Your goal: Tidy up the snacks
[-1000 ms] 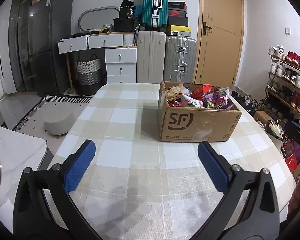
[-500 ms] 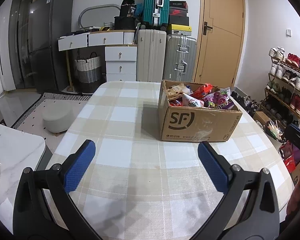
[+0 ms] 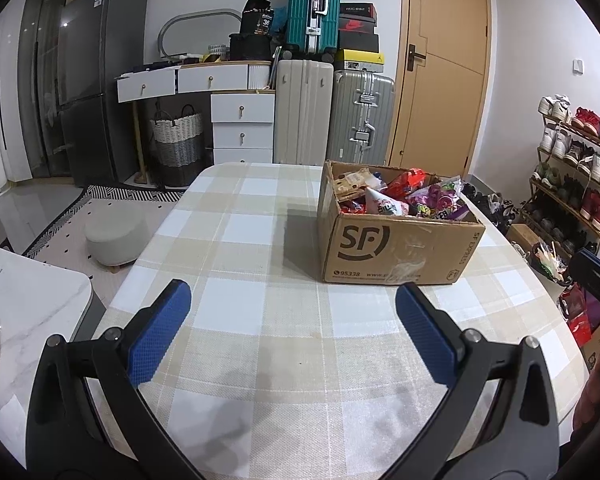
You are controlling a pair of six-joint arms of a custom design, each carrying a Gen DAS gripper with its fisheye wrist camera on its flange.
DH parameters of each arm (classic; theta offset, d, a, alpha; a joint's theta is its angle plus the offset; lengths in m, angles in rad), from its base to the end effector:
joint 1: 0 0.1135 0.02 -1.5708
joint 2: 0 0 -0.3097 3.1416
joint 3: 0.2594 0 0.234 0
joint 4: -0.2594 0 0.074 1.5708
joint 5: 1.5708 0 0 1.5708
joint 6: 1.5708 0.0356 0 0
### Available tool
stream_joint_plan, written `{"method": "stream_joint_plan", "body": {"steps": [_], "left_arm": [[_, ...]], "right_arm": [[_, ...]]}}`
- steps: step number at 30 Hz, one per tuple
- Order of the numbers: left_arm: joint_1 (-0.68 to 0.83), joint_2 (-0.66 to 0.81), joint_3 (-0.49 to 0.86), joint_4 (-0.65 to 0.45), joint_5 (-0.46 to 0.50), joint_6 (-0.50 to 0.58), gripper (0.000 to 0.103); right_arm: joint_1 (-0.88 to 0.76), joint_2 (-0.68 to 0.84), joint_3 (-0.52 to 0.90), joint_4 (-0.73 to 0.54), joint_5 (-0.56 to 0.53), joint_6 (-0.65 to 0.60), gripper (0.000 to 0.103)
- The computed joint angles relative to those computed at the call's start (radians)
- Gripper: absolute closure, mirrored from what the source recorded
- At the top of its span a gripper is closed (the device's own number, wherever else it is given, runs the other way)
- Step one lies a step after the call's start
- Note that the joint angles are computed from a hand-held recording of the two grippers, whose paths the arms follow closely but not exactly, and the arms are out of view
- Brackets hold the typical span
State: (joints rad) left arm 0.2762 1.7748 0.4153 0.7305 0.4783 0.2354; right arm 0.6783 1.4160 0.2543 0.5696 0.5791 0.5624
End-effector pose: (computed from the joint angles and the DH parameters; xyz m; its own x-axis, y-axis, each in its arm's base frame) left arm 0.2683 0.0590 0.1461 -0.5234 0.0669 -0.8495 0.2448 0.9667 -0.0747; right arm 0.1706 0.1125 0.1779 -0.4591 0.2032 -0.8648 0.0866 0.9791 0.1841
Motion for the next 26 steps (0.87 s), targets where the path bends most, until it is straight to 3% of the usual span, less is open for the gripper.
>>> {"method": "stream_joint_plan", "body": {"steps": [11,14,20,26], "left_arm": [[0.025,-0.022,0.014,-0.05,0.046,-0.011,0.001],[0.021,-0.023,0.022,-0.057,0.0,-0.042,0.001],[0.04,0.008,0.075,-0.139,0.031,-0.048,0.001],[0.022,0.01,0.026,-0.033,-0.001,-0.05,0.001]], "right_arm": [[-0.004,0.008,-0.005,0.003,-0.007,0.006,0.001],[-0.003,0.003,-0.01,0.01,-0.013,0.003,0.001],[0.013,-0.001,-0.007,0.004,0.004,0.003,0.001],[0.014,0.0,-0.003,-0.003,0.008,0.006,0.001]]}}
